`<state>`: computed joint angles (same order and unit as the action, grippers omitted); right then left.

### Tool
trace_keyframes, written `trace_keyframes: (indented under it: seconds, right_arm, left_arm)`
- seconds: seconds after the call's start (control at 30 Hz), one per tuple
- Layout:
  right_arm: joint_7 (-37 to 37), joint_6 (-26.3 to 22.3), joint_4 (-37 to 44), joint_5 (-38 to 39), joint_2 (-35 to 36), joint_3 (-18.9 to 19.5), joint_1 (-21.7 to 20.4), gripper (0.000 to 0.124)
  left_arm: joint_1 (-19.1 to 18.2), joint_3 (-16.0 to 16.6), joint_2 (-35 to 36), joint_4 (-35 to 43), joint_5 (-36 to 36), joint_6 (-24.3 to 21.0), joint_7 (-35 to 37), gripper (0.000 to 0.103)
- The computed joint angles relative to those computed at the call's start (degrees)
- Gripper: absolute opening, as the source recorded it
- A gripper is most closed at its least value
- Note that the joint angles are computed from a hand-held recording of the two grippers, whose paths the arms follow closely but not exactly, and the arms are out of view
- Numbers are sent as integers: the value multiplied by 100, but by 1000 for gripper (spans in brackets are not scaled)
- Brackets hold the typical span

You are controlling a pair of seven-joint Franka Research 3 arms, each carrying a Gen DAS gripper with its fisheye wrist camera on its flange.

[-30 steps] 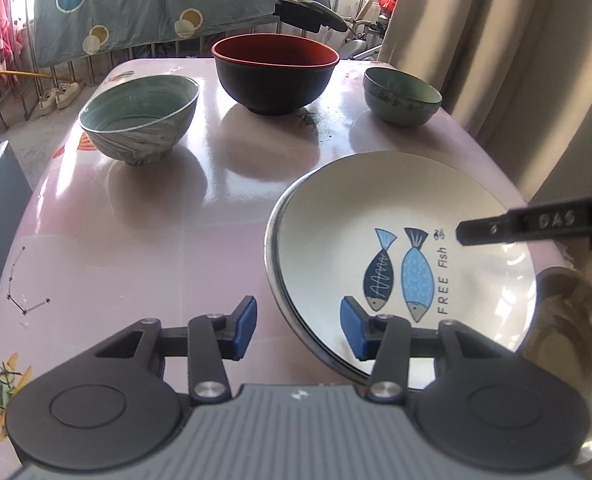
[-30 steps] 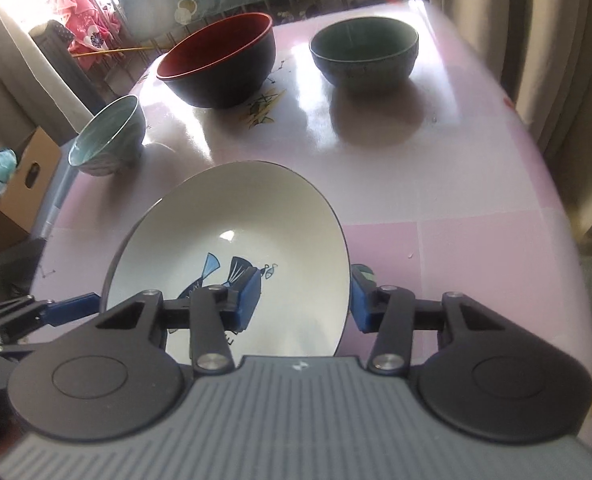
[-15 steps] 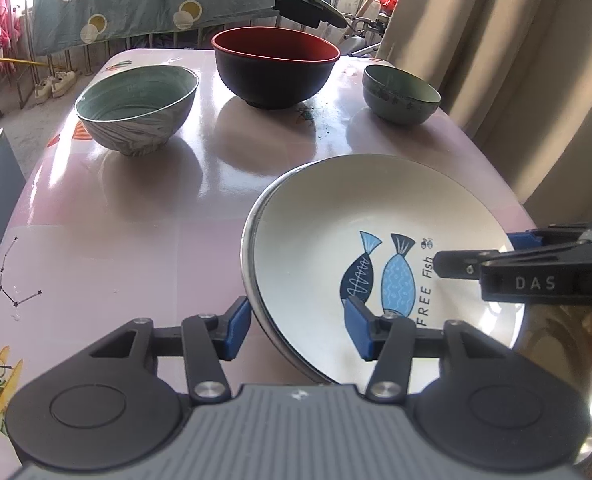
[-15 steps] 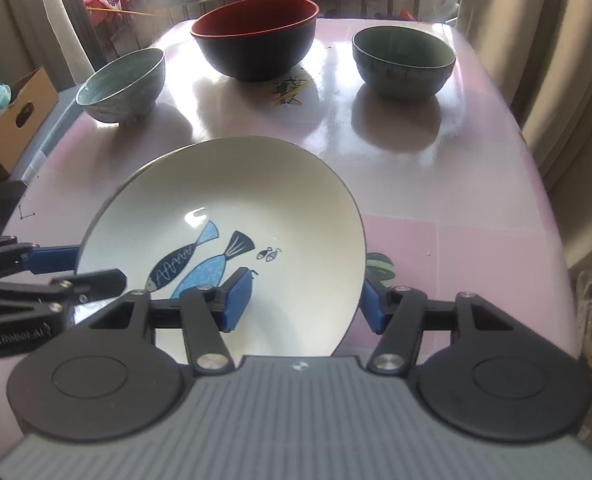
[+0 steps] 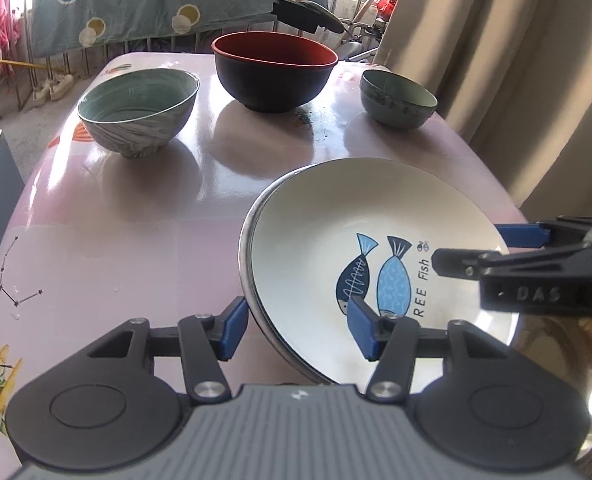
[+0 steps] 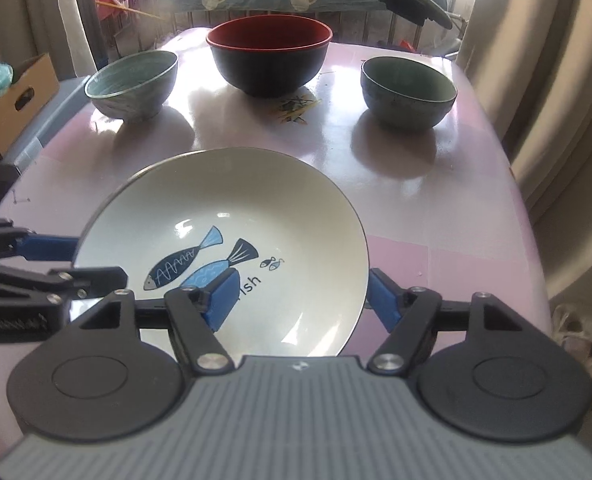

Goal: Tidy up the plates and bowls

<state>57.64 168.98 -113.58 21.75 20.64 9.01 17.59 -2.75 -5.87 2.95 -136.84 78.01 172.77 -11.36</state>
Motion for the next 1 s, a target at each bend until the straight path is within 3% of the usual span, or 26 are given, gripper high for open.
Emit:
trace_keyframes:
  seconds: [0.13, 0.33, 0.5, 0.67, 0.8, 1.0]
  right_arm:
    - [-299, -278, 110, 519, -1, 291, -317, 71]
    - [-644, -672, 244, 1174, -6, 381, -453, 71]
    - [-689, -458, 237, 1217, 62, 275, -269, 75]
    - [-880, -461, 222, 1545, 33, 413, -419, 75]
    - [-1573, -14, -112, 2380, -301, 696, -680, 76]
    - [-3191, 747, -778, 4264, -1048, 953, -1000, 78]
  left_arm:
    - [9, 7, 5, -6, -103, 37, 82, 57]
    - [-23, -6, 1, -1, -57, -48, 80, 63]
    - [-8, 10, 2, -11, -9, 24, 73, 65]
    - [37, 21, -120, -115, 117, 116, -107, 73]
    - [22, -100, -432, -301, 446, -128, -486, 77]
    - [4, -305, -889, -609, 1095, -79, -1287, 78]
